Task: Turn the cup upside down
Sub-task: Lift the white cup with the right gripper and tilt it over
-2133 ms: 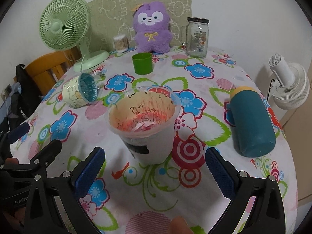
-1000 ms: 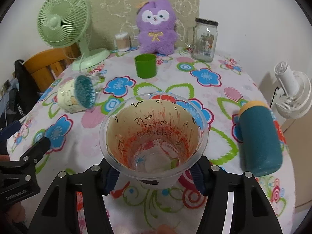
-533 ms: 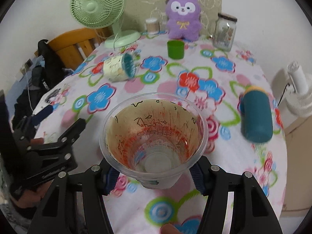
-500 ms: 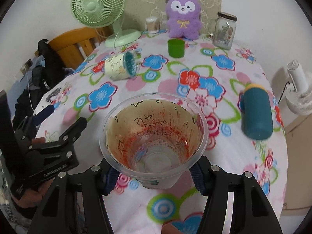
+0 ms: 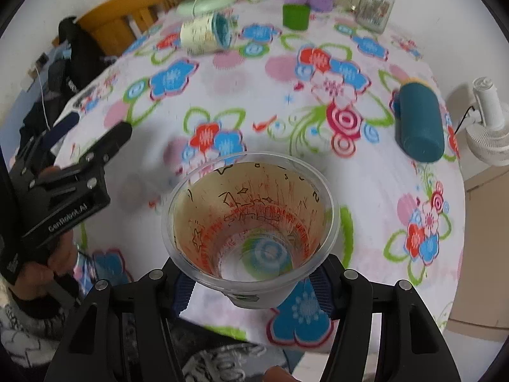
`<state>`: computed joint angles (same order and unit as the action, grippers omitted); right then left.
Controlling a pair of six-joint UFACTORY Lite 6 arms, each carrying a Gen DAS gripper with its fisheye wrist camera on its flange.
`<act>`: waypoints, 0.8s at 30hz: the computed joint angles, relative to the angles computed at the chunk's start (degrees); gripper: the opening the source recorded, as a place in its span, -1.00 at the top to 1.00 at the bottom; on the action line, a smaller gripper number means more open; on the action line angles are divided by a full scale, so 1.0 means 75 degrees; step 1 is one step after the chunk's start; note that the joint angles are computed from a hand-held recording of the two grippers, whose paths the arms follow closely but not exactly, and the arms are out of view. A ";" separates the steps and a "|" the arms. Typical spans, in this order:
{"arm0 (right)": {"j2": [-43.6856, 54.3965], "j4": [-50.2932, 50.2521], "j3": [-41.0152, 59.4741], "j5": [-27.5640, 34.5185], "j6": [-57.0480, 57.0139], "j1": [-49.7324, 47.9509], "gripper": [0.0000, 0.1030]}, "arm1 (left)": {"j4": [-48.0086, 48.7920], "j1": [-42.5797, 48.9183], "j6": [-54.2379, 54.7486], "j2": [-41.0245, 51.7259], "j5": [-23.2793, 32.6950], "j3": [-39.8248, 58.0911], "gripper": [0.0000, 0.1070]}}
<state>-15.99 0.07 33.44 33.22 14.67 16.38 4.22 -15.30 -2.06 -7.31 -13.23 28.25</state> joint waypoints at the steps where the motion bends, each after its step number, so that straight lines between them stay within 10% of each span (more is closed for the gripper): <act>1: 0.0012 0.0197 0.0003 0.0103 -0.0203 -0.0085 -0.27 | -0.0021 -0.0006 0.0041 -0.0040 -0.0024 -0.0052 -0.92; 24: 0.3462 0.1408 0.2140 -0.0390 -0.2028 -0.1031 -0.39 | -0.0064 0.0190 -0.0005 0.0335 -0.0033 0.0121 -0.92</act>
<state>9.97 10.63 49.49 30.30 -0.54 8.65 3.74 -13.87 -2.09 -4.80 -13.48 29.16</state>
